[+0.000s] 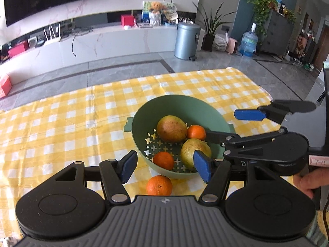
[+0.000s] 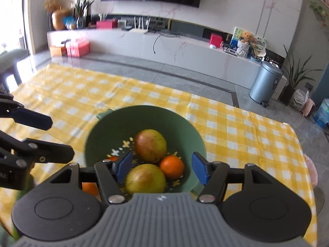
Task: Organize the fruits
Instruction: 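Withdraw both open tools from the colander back toward the remaining fruit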
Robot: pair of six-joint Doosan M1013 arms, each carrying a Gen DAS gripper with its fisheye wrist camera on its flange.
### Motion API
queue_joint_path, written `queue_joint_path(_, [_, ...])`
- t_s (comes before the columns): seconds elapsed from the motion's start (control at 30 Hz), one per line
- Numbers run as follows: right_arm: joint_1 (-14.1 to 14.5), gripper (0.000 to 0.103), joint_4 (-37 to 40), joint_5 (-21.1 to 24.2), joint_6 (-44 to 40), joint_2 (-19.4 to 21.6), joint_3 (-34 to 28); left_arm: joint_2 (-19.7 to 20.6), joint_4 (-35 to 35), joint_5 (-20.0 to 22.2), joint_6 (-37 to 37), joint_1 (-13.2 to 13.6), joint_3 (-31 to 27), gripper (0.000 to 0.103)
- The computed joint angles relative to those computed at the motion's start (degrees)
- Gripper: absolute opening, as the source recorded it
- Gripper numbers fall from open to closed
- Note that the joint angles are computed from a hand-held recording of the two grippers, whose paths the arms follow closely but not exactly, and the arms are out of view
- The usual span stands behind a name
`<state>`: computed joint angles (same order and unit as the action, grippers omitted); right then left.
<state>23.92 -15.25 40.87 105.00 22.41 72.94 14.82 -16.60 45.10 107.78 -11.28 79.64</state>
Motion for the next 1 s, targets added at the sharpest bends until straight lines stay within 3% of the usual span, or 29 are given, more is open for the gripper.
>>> queue_joint_path(0.27, [2.30, 0.064, -4.18, -4.42, 9.44, -4.68, 6.54, -3.76, 0.22, -3.41, 0.20, 0.30, 4.50, 0.076])
queue_joint_path(0.57, [4.49, 0.069, -7.76, -5.20, 18.20, -7.58, 12.16, -6.64, 2.46, -5.10, -0.77, 0.22, 8.99, 0.075])
queue_joint_path(0.73, [5.11, 0.073, -6.60, -5.69, 19.31, -8.30, 14.22, -6.79, 0.75, -2.50, -1.17, 1.51, 9.92, 0.072])
queue_joint_path(1.0, [5.81, 0.073, -6.24, -8.40, 21.94, -8.70, 16.92, -6.46, -5.10, 4.07, 6.56, 3.91, 10.64, 0.071])
